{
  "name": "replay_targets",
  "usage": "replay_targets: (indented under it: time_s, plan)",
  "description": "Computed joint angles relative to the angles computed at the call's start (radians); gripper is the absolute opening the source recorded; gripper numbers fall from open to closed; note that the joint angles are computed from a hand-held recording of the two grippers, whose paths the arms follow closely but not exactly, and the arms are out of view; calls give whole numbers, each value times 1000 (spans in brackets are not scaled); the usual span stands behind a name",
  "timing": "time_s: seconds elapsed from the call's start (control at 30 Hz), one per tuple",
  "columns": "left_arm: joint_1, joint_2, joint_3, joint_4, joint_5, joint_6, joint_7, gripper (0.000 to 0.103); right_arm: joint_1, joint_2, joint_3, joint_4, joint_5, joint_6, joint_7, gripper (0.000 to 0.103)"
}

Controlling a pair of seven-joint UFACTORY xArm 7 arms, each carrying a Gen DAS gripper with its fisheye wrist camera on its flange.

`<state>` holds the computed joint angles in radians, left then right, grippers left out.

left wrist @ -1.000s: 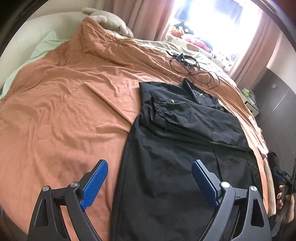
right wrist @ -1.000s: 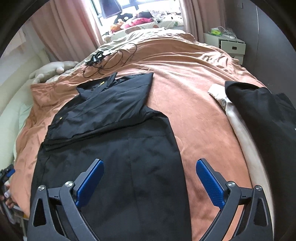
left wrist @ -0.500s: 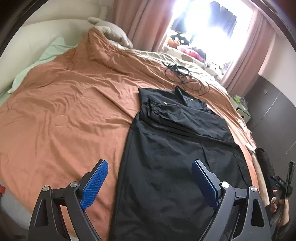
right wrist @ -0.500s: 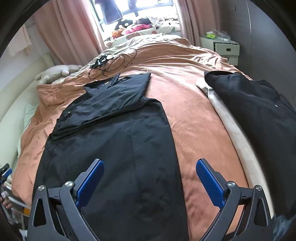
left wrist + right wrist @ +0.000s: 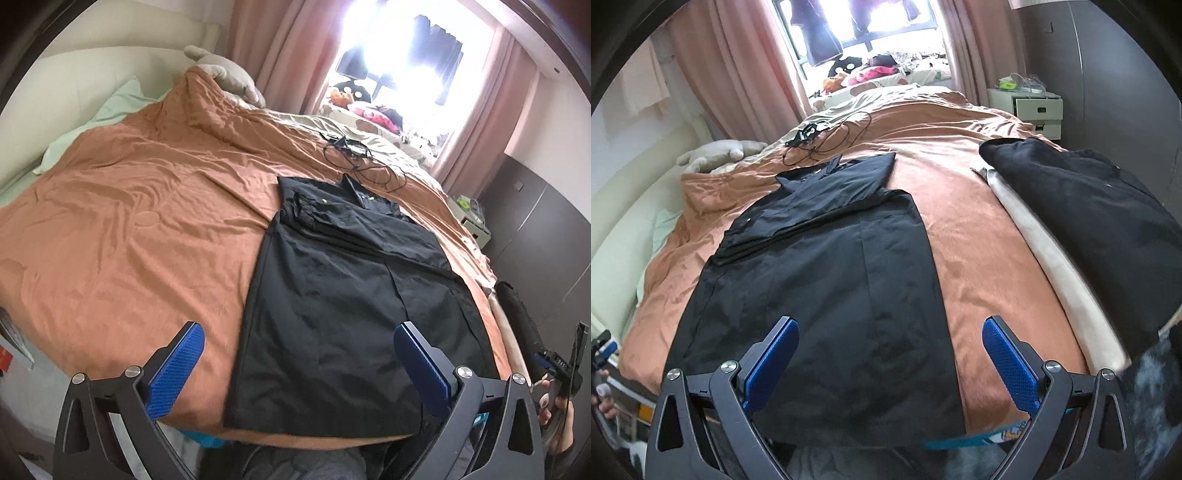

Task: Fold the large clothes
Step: 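Move both open tools down to the jacket hem edge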

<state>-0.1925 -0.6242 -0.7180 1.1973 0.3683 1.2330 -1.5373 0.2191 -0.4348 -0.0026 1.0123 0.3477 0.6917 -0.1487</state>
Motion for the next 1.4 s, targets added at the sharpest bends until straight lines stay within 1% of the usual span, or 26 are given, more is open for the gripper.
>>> replay_targets:
  time_s: [0.07,0.23,0.37,0.47,0.57,0.63,0.7,0.8,0.97,1.07,1.2,1.27,1.3,1.33,1.37,1.4]
  plan:
    - [-7,-16,-14,-10,-9,14,-20,103,2,-31,-7,-35,9,-7,-8,100]
    - [-37,-79,-21,-72,-53,7,-64,103,21,-110,-33,-132,45,-32,-37,100]
    - [-61,-114,-28,-128,-94,-17,-85,103,36,-145,-58,-200,75,-38,-58,100]
    - [-80,-132,-29,-177,-117,-52,-100,102,45,-161,-78,-252,112,-51,-67,100]
    - [-102,-143,-25,-229,-140,-96,-119,96,59,-158,-105,-291,160,-60,-82,99]
    - [-117,-150,-17,-264,-152,-125,-132,90,68,-146,-125,-307,202,-59,-92,92]
    - [-138,-162,0,-310,-165,-176,-148,80,73,-133,-139,-315,240,-54,-103,89]
    - [-161,-172,27,-371,-182,-248,-171,74,74,-112,-150,-323,297,-52,-126,88]
    - [-184,-176,59,-447,-193,-322,-198,71,79,-74,-166,-329,399,-59,-184,87]
    - [-197,-175,78,-483,-205,-342,-218,68,75,-54,-167,-330,464,-67,-217,86]
    - [-209,-198,101,-545,-214,-423,-257,68,66,-42,-178,-325,557,-53,-263,86]
    - [-203,-214,100,-565,-211,-457,-283,67,59,-44,-188,-325,610,-39,-292,86]
    - [-201,-224,99,-576,-210,-481,-298,64,61,-53,-199,-331,655,-32,-321,85]
    - [-202,-232,103,-588,-213,-505,-306,61,57,-57,-204,-331,683,-22,-340,80]
    - [-207,-240,108,-605,-219,-541,-316,59,55,-61,-211,-332,717,-9,-361,77]
    - [-208,-246,108,-616,-224,-565,-327,59,54,-61,-221,-329,756,13,-386,74]
